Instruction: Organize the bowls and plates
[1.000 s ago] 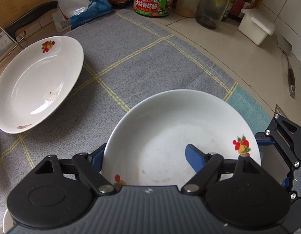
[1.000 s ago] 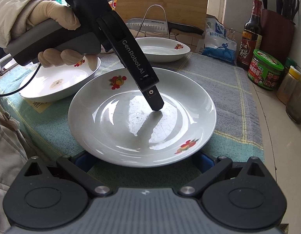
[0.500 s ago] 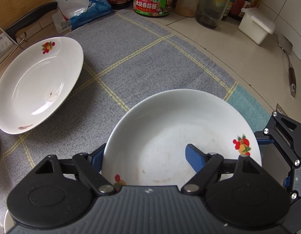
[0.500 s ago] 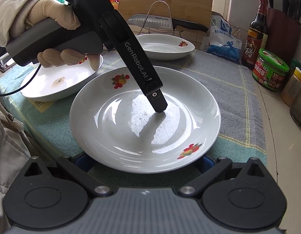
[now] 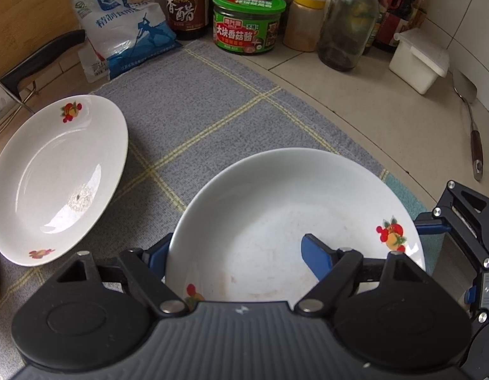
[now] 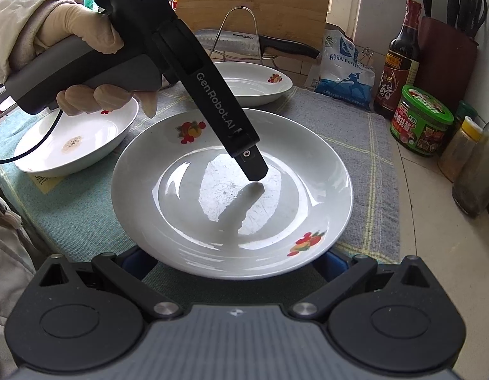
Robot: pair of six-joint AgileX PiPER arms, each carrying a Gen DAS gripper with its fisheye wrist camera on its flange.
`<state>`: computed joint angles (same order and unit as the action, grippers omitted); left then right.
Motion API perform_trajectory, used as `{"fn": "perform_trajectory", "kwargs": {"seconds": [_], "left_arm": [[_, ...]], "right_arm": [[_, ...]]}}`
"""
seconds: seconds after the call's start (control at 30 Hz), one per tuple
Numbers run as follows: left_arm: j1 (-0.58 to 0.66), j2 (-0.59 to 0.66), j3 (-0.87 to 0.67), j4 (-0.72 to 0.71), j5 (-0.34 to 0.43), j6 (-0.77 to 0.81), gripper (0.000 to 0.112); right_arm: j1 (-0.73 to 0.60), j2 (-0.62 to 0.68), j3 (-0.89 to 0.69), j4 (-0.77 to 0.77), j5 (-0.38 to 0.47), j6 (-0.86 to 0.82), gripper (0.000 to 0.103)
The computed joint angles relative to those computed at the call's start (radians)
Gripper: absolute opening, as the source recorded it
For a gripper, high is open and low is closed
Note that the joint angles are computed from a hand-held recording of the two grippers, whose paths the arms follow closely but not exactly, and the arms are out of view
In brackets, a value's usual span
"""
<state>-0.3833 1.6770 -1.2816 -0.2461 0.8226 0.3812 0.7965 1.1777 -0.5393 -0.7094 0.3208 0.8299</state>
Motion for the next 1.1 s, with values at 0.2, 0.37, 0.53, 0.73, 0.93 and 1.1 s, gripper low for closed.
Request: {"fn": "perform_trajectory", "kwargs": {"seconds": [0.2,0.37,0.53,0.73,0.93,1.1], "left_arm": [[-0.015,0.083,-0.086,0.005,-0.021,-0.018,0.083],[-0.032,0.139,-0.144,0.030,-0.030,-0.045,0.083],[-0.042,0.160,-0.163,0.038,-0.045,-0.059,0.083],[-0.041,0.168,-0.169,0.022,-0.043,-0.040,0.083],[-0.040,0.162,-0.160,0.016,-0.047,-0.031,0.083],[-0.040,0.164,-0.165,0.005,-0.043,-0.024,0.083]], "right_arm": [[-0.105,0.032,-0.024,0.066,-0.039,-0.143,0.103],[-0.194,0.066,-0.041,0.182,-0.086,-0.295,0.103],[-0.227,0.080,-0.047,0.186,-0.100,-0.298,0.103],[-0.227,0.084,-0.050,0.149,-0.089,-0.267,0.103],[-0.208,0.089,-0.050,0.102,-0.064,-0.217,0.103],[-0.208,0.085,-0.058,0.122,-0.043,-0.240,0.103]]}}
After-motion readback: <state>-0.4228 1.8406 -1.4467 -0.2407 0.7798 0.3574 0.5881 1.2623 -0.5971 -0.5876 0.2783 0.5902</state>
